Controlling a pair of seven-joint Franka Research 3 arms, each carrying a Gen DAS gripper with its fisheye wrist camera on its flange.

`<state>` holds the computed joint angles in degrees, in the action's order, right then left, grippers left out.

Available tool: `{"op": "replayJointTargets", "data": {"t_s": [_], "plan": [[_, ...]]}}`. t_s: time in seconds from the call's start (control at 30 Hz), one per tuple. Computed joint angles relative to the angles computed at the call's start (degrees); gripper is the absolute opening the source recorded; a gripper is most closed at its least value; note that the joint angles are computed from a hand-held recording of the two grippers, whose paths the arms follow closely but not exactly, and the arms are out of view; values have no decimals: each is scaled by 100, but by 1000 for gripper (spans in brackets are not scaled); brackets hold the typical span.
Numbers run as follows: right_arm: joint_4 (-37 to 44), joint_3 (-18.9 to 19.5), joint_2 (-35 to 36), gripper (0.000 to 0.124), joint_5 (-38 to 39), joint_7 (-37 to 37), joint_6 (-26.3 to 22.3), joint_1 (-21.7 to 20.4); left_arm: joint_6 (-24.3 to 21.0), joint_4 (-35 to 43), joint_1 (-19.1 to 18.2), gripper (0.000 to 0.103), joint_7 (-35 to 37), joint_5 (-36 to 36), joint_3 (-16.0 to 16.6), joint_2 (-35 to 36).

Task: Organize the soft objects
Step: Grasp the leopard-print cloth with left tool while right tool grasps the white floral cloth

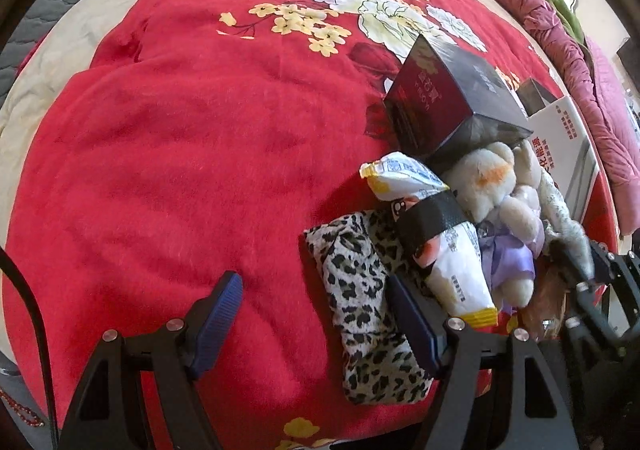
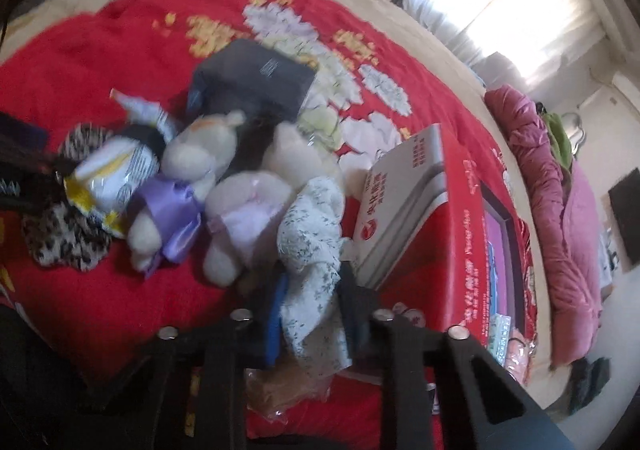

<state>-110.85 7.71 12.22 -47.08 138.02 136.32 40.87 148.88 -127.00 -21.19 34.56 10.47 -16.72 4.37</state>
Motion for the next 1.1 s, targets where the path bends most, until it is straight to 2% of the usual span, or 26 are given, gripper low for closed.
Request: {"op": "replayJointTargets", "data": {"t_s": [0.07, 0.1, 0.17, 0.23, 0.33, 0.43, 0.6, 0.67, 0.87, 1.1], "plan": [[-225, -42, -207, 14, 69, 320, 453, -108, 12, 39, -10, 68, -41, 64, 6, 56], [-372, -73, -330, 14, 114, 519, 762, -201, 14, 67, -13, 62, -35, 80, 5, 88], [-530, -98, -472, 13, 174, 828, 1071, -338, -21, 182, -42, 48, -68, 207, 8, 190], [-713, -87, -611, 12, 288, 1049, 1378, -476, -24, 290, -68, 27, -72, 308, 7, 293], [-926, -60, -767, 12, 407, 1293, 1716, -655, 119, 290, -78, 12, -53, 329, 5, 337], [-1118, -13, -938, 11, 315, 1548, 2008, -785, 614, 33, -6, 8, 59, 116, -14, 210], [-1199, 117, -1065, 11, 164, 1718, 2288, -933, 1099, -273, -3, 7, -17, 153, 6, -67], [-1231, 165, -1125, 11, 15, 1839, 2293, -957, 1053, -313, -37, 7, -255, 467, 32, -191], [-1233, 279, -1204, 11, -198, 1971, 2420, -1009, 1260, -616, 17, 7, -548, 687, 34, -574], [-1339, 380, -1414, 11, -466, 2298, 2529, -1114, 1082, -683, 133, 7, -1106, 1332, -78, -1046]]}}
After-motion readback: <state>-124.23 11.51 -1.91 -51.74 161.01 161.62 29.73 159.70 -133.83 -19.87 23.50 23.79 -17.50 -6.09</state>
